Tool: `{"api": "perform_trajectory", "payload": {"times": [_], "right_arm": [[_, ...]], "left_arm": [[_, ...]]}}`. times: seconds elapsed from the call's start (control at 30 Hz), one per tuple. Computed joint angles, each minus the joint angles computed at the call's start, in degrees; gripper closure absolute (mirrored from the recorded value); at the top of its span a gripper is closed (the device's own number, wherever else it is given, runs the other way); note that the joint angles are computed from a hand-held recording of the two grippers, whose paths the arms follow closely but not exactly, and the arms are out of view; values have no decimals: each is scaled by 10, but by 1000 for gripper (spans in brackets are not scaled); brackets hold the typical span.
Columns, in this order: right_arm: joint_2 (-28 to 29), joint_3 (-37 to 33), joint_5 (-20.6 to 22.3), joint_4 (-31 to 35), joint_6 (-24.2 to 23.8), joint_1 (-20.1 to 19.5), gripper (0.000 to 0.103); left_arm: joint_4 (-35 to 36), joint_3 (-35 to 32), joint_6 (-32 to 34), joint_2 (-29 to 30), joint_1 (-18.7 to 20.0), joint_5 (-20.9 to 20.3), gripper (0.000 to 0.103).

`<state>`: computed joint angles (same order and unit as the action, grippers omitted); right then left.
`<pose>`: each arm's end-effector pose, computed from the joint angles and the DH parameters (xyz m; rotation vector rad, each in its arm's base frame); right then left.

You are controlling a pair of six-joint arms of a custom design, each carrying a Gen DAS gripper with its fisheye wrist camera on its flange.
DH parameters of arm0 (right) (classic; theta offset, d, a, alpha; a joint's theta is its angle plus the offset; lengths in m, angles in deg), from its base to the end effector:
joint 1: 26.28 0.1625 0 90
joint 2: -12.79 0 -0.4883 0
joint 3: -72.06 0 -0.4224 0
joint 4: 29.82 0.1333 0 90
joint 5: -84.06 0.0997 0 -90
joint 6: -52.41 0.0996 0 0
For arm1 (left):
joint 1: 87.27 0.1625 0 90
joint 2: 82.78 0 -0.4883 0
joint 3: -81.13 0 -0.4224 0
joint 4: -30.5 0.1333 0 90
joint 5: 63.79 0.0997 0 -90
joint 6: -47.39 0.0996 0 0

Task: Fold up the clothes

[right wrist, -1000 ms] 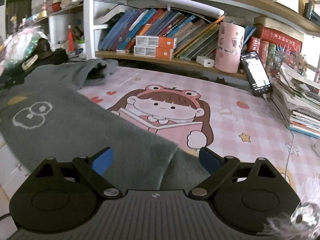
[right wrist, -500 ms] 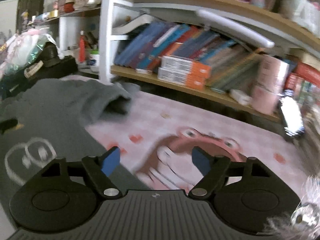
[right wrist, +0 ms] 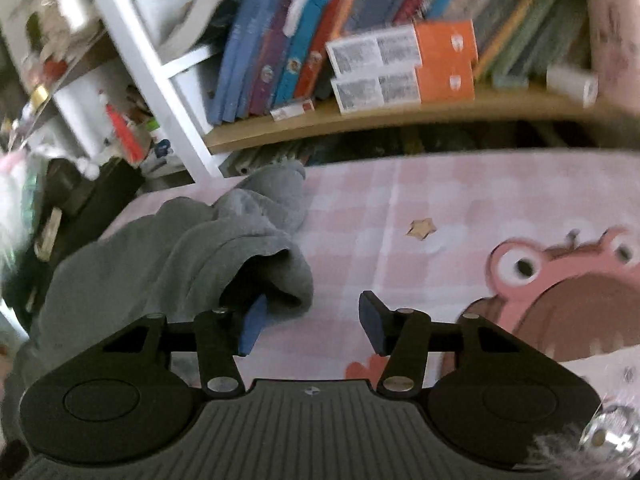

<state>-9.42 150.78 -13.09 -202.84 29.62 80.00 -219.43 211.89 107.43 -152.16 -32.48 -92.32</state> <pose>0.3455 -0.7518 -0.0491 0.9349 -2.7632 0.6756 -0.0540 -0.4594 0.3544 0.3762 1.6305 -1.3860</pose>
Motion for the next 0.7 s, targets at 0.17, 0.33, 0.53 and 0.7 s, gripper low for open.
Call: {"api": "perform_trajectory", "payload": {"times": [0.17,0.33,0.53,0.7], "right_arm": [[15,-12,19,-13,7,-2,64],[19,-23,-12,11,-82,11,94],[47,-19,-81,-219,-284,49,95],[77,21,78,-448,-545,65,95]], "left_arm": [[-3,0,2,0,-1,-2,0],[2,1,-3,-1,0,-2,0],[6,1,-9,-3,0,-2,0],[13,0,-16,-5,1,2,0]]}}
